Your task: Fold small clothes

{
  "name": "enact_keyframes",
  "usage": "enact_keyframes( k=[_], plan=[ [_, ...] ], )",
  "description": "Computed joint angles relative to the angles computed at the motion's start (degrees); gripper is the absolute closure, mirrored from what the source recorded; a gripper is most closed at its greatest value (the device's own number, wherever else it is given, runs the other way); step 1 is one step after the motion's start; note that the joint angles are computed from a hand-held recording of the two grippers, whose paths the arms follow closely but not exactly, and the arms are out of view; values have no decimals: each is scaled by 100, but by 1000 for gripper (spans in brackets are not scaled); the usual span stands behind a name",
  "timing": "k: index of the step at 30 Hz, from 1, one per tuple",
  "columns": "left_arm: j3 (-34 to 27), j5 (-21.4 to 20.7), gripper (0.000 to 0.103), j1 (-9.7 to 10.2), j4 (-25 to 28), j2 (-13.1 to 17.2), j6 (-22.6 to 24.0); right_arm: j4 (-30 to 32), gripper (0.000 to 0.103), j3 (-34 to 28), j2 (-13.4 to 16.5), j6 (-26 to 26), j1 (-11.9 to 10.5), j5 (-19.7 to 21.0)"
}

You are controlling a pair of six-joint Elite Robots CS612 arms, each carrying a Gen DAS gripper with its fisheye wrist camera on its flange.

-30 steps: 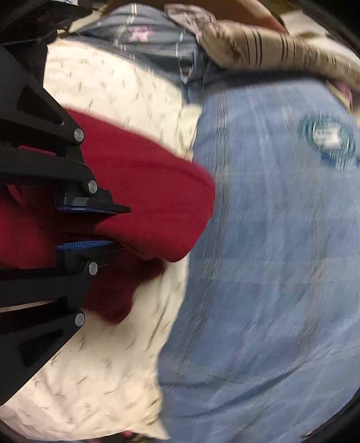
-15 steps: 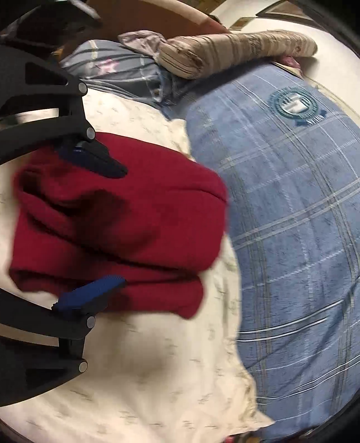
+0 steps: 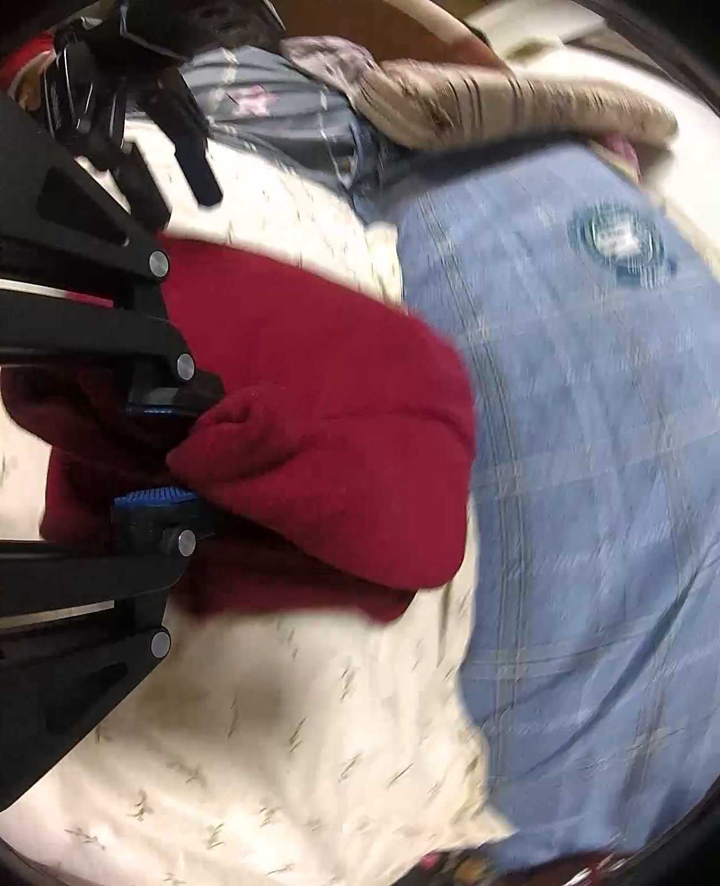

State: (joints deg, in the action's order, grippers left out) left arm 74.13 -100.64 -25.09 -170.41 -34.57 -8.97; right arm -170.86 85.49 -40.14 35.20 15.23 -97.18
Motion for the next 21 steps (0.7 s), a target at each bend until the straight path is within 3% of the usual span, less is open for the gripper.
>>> enact_keyframes(
  k=[3,4,7,9,12,13,16,21],
  plan=[
    [-155,183,38,-40,200,92,68,-194,76,106,-5,186,-64,310],
    [-219,226,38,-51,192,136,86,-251,68,154,-53,245,-64,300],
    [-405,387,38,-102,271,260,94,-370,51,205,-193,142,70,-521],
    [-523,387,38,-121,363,349,18,-481,51,52,-143,-199,124,-742],
    [-535,404,37,-124,355,378,-102,-306,55,-357,93,-473,47,-397],
    [-536,410,34,-123,338,386,-129,-129,55,-506,182,-525,28,-445],
    [-566,425,33,-116,292,433,-253,531,67,-1047,521,-625,-22,-683],
    [-644,442,31,-123,384,474,-302,470,66,-1206,675,-487,-108,-485]
  ],
)
